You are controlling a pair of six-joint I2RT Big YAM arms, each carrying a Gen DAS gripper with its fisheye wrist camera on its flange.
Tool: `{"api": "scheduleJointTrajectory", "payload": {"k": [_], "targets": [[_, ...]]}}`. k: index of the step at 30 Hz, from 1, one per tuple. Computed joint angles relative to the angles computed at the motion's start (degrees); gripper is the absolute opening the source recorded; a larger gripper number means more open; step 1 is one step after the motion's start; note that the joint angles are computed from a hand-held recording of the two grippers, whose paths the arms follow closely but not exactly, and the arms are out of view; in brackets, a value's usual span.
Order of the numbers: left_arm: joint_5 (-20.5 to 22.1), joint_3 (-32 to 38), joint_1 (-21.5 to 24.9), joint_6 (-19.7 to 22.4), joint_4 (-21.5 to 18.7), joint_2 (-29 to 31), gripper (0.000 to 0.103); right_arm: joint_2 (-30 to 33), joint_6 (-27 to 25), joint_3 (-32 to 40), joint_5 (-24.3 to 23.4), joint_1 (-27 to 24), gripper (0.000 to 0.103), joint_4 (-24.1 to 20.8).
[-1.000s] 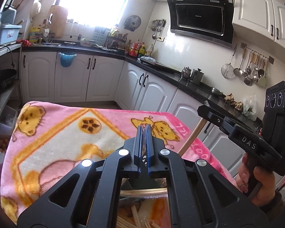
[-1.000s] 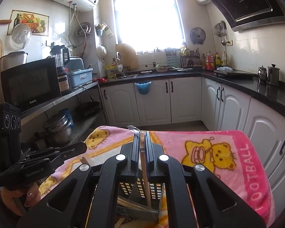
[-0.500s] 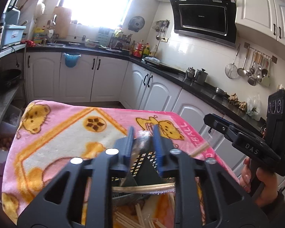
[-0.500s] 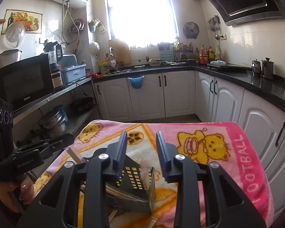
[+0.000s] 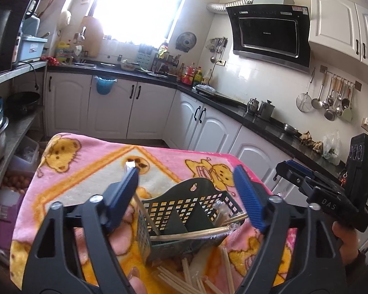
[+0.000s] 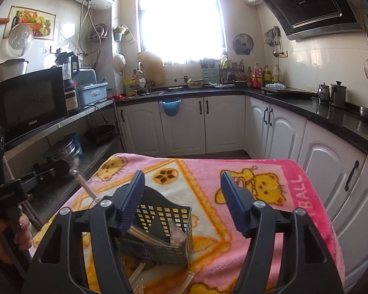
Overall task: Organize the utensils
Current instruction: 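Pull both open tools back from the basket toward the chopstick pile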
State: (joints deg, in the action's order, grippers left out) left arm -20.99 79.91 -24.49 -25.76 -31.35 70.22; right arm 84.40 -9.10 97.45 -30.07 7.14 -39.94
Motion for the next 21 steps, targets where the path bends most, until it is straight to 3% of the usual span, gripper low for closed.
{"api": "scheduleJointTrajectory", "payload": {"k": [7, 21], "targets": [[-2.2, -1.5, -1.3, 0.0, 0.2, -1.5, 0.092, -1.9, 0.0, -1.8, -0.9, -0.9, 0.072, 1.0], [-6.0, -4.4, -4.1, -0.4, -0.7, -3.6, 0.092, -7.1, -1.0, -7.2, -3.3, -3.0, 0.079, 1.7]]}}
